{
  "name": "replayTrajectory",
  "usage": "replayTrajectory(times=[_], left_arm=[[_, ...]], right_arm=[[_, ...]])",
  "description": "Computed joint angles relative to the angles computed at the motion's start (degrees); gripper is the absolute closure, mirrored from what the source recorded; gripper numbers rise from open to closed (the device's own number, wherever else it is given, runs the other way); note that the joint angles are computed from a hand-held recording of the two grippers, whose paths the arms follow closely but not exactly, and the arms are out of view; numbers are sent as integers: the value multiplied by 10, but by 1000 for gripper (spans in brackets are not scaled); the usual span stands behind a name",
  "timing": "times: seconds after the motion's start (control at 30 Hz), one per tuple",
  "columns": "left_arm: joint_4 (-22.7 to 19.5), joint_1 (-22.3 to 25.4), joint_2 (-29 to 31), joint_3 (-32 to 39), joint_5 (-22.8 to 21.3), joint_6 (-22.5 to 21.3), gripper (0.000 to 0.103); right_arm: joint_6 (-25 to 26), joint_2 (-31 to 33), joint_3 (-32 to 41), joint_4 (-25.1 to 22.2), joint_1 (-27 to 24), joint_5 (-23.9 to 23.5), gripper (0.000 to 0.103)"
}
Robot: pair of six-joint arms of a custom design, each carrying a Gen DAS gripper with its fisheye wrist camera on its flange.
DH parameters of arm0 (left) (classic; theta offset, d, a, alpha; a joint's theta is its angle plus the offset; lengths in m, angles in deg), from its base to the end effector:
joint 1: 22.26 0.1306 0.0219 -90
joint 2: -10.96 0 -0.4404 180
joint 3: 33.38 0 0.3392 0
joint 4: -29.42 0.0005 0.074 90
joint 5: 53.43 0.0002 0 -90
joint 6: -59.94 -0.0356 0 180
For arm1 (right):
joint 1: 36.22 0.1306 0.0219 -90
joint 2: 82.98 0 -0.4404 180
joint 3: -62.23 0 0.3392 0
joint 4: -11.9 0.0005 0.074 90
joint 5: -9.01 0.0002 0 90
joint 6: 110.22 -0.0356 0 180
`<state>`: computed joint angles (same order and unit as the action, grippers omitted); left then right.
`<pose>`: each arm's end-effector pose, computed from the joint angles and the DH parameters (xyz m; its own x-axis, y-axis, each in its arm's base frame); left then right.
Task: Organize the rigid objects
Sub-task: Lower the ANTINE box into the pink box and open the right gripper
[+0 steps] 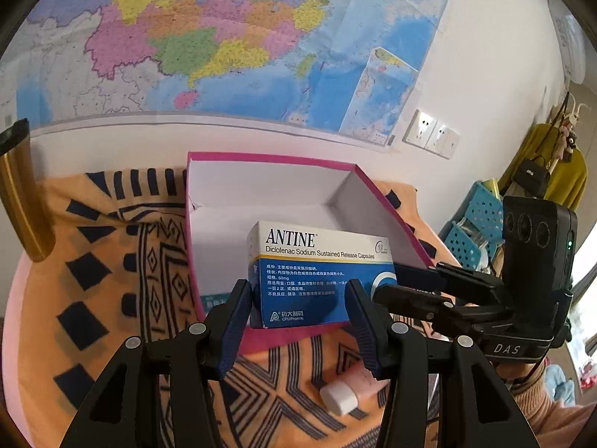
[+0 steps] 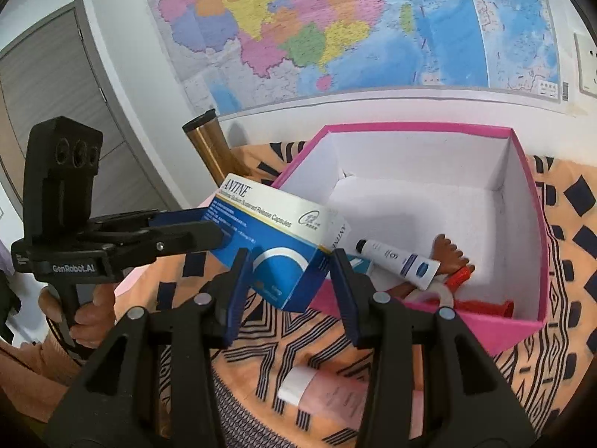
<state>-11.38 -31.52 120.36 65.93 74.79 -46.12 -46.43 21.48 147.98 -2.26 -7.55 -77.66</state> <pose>0.5553 -0.1134 0.4073 -0.5944 0.3171 -0.7390 0.7035 0.6502 -0.2868 0.4794 0.2592 0.3886 -0.6199 0.1636 -0.7675 -0.1810 0.9219 0.3427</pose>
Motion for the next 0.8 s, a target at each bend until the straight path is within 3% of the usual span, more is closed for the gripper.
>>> replayTrajectory(times=[0.37,0.8], left_arm=[[-41,-15,48,56,-43,13,52],[-59,-24,64,73,-87,19,51]], right_arm=[[-12,35,40,-27,-33,-40,57],[-25,72,69,-58,-48,-77,57]])
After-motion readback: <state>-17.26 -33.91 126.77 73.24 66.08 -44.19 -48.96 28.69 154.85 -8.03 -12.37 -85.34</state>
